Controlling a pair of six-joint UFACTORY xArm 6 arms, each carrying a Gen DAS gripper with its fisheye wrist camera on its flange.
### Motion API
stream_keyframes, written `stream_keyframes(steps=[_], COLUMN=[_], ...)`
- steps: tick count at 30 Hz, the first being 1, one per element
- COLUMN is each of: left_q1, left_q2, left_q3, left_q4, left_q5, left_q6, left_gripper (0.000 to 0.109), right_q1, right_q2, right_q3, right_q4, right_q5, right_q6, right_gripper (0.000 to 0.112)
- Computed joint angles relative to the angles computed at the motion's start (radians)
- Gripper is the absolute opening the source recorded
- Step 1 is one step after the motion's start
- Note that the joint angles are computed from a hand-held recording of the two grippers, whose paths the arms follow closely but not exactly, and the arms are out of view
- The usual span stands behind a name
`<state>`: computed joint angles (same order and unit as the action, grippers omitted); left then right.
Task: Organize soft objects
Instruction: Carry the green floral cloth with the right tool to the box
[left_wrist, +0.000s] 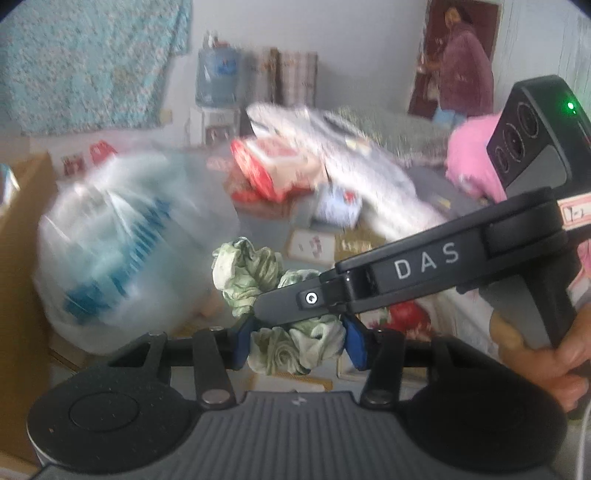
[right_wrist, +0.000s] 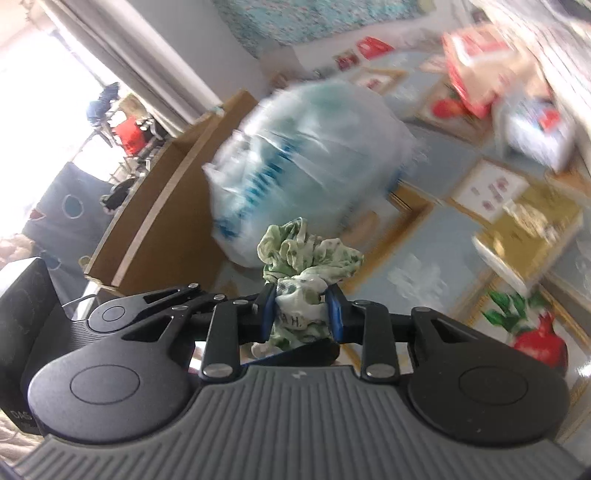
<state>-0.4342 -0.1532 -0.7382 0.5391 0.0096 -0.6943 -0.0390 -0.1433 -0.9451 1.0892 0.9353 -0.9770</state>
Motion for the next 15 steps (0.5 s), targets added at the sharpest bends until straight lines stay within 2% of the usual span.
stream_keyframes(steps=[2,5,10,15], left_q1=[0.032,0.082,0.152,0.232], left_q2=[-0.049,-0.132,-0.279,-0.399], left_q3=[0.001,0.02,0.076,0.123], left_q4=[0.141,0.263,0.211,0.03], left_q5=[0.015,0.038,0.114,0.207], left_q6=[-0.129,-0.244,-0.188,-0.013], left_gripper=[0.051,0.051,0.051,0.051], right_q1=[0.027,0.078,0.186,0.298], right_q2=[-0.013,-0.015,0.04,0.158], right_q3=[-0.025,-0.074,-0.198,-0.374], right_q4=[0.015,0.036,0.048,0.016], right_q5=[0.01,0.021,0.055,0.116], right_q6=[-0.016,-0.042,-0.057,-0.008], right_gripper=[0.028,0.028,0.028,0.028])
